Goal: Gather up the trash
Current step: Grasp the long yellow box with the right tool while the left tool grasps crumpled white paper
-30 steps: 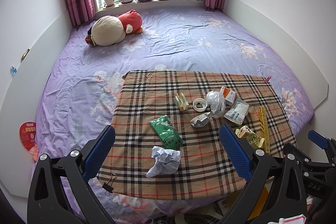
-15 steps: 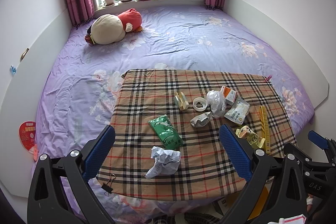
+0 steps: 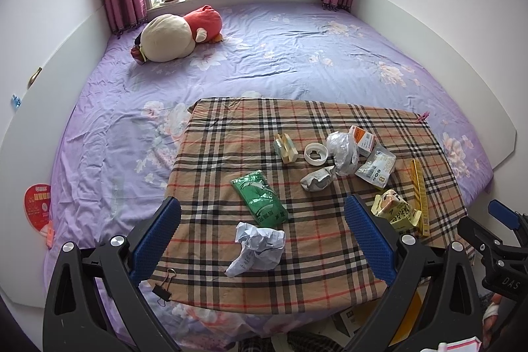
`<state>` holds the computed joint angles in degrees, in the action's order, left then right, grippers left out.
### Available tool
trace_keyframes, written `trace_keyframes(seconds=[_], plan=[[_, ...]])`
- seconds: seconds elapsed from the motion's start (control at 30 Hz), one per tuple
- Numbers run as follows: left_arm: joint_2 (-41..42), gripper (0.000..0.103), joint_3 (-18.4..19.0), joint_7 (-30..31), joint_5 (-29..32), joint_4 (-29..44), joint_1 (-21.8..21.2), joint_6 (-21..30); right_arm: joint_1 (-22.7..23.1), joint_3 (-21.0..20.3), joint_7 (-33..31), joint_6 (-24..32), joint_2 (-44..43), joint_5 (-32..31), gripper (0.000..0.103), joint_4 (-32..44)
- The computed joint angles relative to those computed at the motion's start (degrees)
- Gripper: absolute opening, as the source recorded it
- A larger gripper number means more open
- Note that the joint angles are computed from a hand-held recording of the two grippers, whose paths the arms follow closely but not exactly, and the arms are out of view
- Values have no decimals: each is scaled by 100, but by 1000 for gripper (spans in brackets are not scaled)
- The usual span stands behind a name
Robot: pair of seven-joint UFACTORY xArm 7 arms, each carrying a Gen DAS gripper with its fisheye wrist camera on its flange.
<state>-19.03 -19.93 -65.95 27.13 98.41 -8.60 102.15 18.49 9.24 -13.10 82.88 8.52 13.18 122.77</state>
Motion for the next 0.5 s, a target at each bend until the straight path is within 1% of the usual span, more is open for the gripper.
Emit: trace_keyframes(seconds=[0.1,0.17,0.27,0.43,0.5], plan=[[-313,98,34,-140,-145,-502,-38,-155,-106,-53,-92,-255,-298,139,100,-570],[-495,98,37,-187,-255,-779,-26,-210,-168,-78,-122,-297,-427,261,100,-874],[-850,98,125,-328,-610,-1268,1,-328,-207,-91,-156,-295,-526,333,100,-1211],[-1189,98,243,-407,-1176,-1896,78,-416,-230,-109,-107,-409,-627,240,100,-1750],[-1270,98,301,-355,-1310,-2132,83,-561,-242,-117,-75,-454,-611,221,100,-1898]])
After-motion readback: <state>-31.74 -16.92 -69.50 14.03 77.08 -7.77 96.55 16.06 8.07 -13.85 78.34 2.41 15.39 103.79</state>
